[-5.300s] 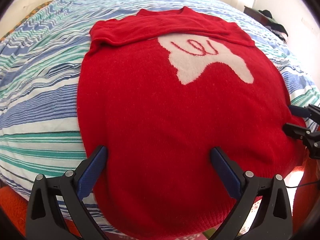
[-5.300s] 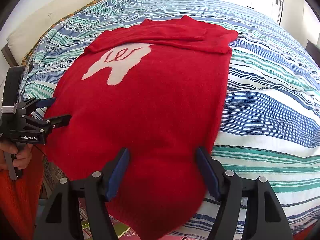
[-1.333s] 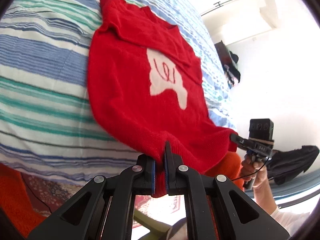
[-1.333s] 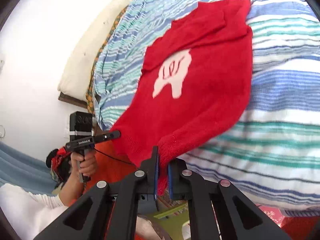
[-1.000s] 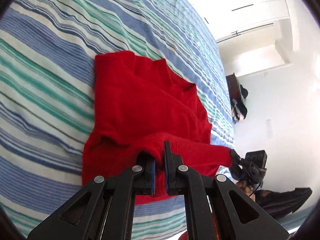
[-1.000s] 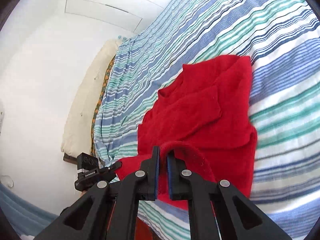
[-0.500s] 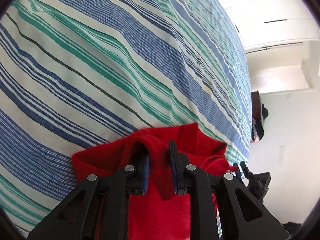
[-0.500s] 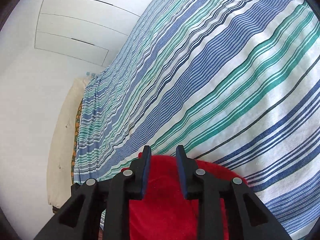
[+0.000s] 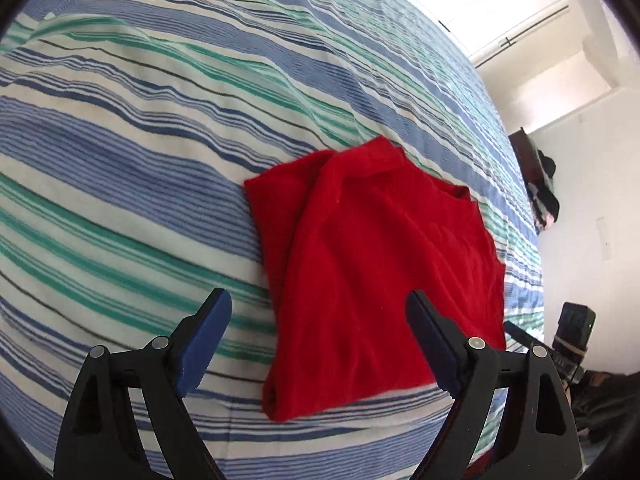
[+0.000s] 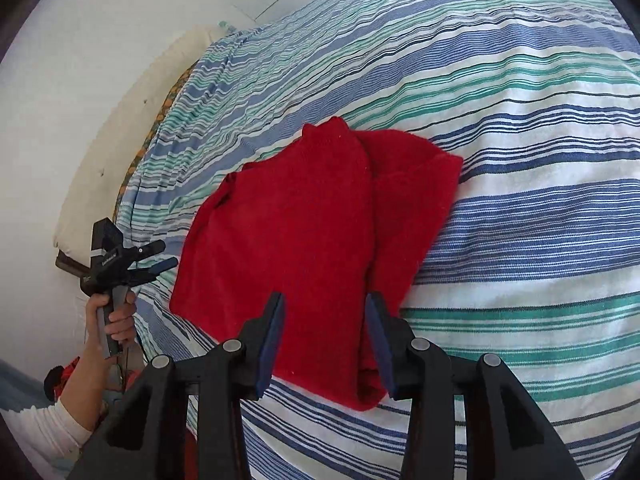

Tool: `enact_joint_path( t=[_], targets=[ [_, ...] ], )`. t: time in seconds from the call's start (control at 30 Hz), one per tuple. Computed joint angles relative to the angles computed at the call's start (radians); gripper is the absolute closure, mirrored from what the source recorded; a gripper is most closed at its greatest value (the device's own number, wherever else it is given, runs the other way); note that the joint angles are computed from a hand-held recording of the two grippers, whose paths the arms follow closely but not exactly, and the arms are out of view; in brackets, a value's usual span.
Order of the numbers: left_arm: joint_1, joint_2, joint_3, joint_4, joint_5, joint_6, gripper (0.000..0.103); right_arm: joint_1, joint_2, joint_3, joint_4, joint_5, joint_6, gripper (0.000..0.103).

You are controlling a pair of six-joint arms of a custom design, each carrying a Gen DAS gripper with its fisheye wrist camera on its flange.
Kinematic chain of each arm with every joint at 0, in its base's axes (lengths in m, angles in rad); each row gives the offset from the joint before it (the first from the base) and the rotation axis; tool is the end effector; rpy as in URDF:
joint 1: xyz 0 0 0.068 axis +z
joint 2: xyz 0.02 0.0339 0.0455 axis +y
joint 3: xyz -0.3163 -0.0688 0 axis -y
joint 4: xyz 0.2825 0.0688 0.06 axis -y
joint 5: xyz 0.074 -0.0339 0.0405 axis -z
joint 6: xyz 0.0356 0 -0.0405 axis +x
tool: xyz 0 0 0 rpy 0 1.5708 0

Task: Fold small clothes
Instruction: 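Fold the hem up toward the collar with both grippers and release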

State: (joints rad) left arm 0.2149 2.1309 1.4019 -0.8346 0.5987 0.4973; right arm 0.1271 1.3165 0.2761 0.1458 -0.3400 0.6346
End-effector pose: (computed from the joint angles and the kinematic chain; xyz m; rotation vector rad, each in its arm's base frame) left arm 0.4336 0.0741 0.1346 0.3992 2.7863 -0.8107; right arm 0.1993 0.0374 0.1224 0.4891 2.4964 0.7365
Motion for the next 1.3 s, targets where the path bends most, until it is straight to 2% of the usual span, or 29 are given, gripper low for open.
enact_joint_path(
  t=[0.1, 0.13, 0.17, 0.2, 0.23, 0.27, 0.37, 0.43, 0.5, 0.57, 0.6, 0.63, 0.7, 0.73, 0.77, 0.87, 0.97, 1.03, 1.1, 1.13, 1.17, 1.2, 1.23, 1.3],
  targets=[
    [0.016, -0.061, -0.134, 0.064, -0.052, 0.068, 0.015, 0.12, 0.046, 0.033, -0.098, 0.094, -0.012, 0.061],
    [0.011, -0.066, -0.161, 0.083, -0.065, 0.082, 0.02, 0.147, 0.078, 0.046, -0.111, 0.119, -0.013, 0.061],
    [0.011, -0.067, -0.181, 0.092, -0.076, 0.098, 0.026, 0.169, 0.098, 0.052, -0.115, 0.135, -0.008, 0.073],
    [0.003, -0.07, -0.198, 0.103, -0.086, 0.105, 0.046, 0.178, 0.106, 0.053, -0.111, 0.141, -0.012, 0.099],
    [-0.01, -0.071, -0.208, 0.114, -0.101, 0.107, 0.084, 0.191, 0.101, 0.058, -0.123, 0.161, -0.01, 0.1],
    [-0.02, -0.068, -0.21, 0.105, -0.117, 0.117, 0.095, 0.199, 0.071, 0.061, -0.147, 0.172, -0.008, 0.1],
    [-0.012, -0.105, -0.237, 0.074, -0.121, 0.218, 0.095, 0.229, -0.085, 0.08, -0.297, 0.208, -0.018, 0.1],
    [-0.024, -0.115, -0.254, 0.08, -0.178, 0.277, 0.095, 0.242, -0.186, 0.069, -0.382, 0.22, -0.007, 0.1],
    [-0.027, -0.083, -0.23, 0.064, -0.223, 0.295, 0.091, 0.244, -0.16, 0.05, -0.385, 0.225, 0.009, 0.1],
    [-0.01, -0.053, -0.173, -0.008, -0.204, 0.293, 0.09, 0.214, -0.056, 0.019, -0.306, 0.187, -0.001, 0.1],
    [0.001, -0.048, -0.149, -0.04, -0.196, 0.291, 0.086, 0.196, -0.027, 0.01, -0.272, 0.167, -0.001, 0.099],
    [0.016, -0.056, -0.14, -0.05, -0.192, 0.297, 0.075, 0.183, -0.03, 0.016, -0.273, 0.167, 0.002, 0.096],
    [0.045, -0.106, -0.158, -0.011, -0.187, 0.311, 0.057, 0.167, -0.098, 0.047, -0.339, 0.206, -0.013, 0.082],
    [0.054, -0.137, -0.174, 0.029, -0.182, 0.316, 0.054, 0.16, -0.148, 0.069, -0.386, 0.242, -0.024, 0.07],
    [0.054, -0.158, -0.177, 0.054, -0.172, 0.317, 0.054, 0.148, -0.18, 0.098, -0.425, 0.275, -0.045, 0.067],
    [0.025, -0.133, -0.089, -0.001, -0.085, 0.306, 0.054, 0.08, -0.128, 0.205, -0.424, 0.259, -0.129, 0.067],
    [-0.081, -0.047, 0.024, -0.065, -0.026, 0.247, 0.054, 0.019, 0.067, 0.298, -0.254, 0.11, -0.117, 0.067],
    [-0.173, 0.021, 0.072, 0.003, -0.081, 0.129, 0.054, 0.013, 0.253, 0.378, -0.157, 0.039, -0.089, 0.067],
    [-0.238, 0.089, 0.127, 0.082, -0.186, 0.022, 0.056, 0.028, 0.441, 0.483, -0.136, 0.016, -0.065, 0.068],
    [-0.245, 0.108, 0.143, 0.133, -0.23, -0.026, 0.062, 0.045, 0.511, 0.545, -0.186, 0.078, -0.087, 0.068],
    [-0.237, 0.131, 0.175, 0.158, -0.245, -0.08, 0.065, 0.07, 0.561, 0.598, -0.243, 0.2, -0.117, 0.07],
    [-0.217, 0.167, 0.233, 0.139, -0.238, -0.138, 0.069, 0.08, 0.586, 0.619, -0.266, 0.306, -0.13, 0.077],
    [-0.191, 0.199, 0.291, 0.105, -0.225, -0.199, 0.066, 0.071, 0.595, 0.62, -0.264, 0.356, -0.117, 0.082],
    [-0.143, 0.204, 0.318, 0.109, -0.221, -0.264, 0.051, 0.043, 0.561, 0.59, -0.248, 0.392, -0.073, 0.085]
  ],
)
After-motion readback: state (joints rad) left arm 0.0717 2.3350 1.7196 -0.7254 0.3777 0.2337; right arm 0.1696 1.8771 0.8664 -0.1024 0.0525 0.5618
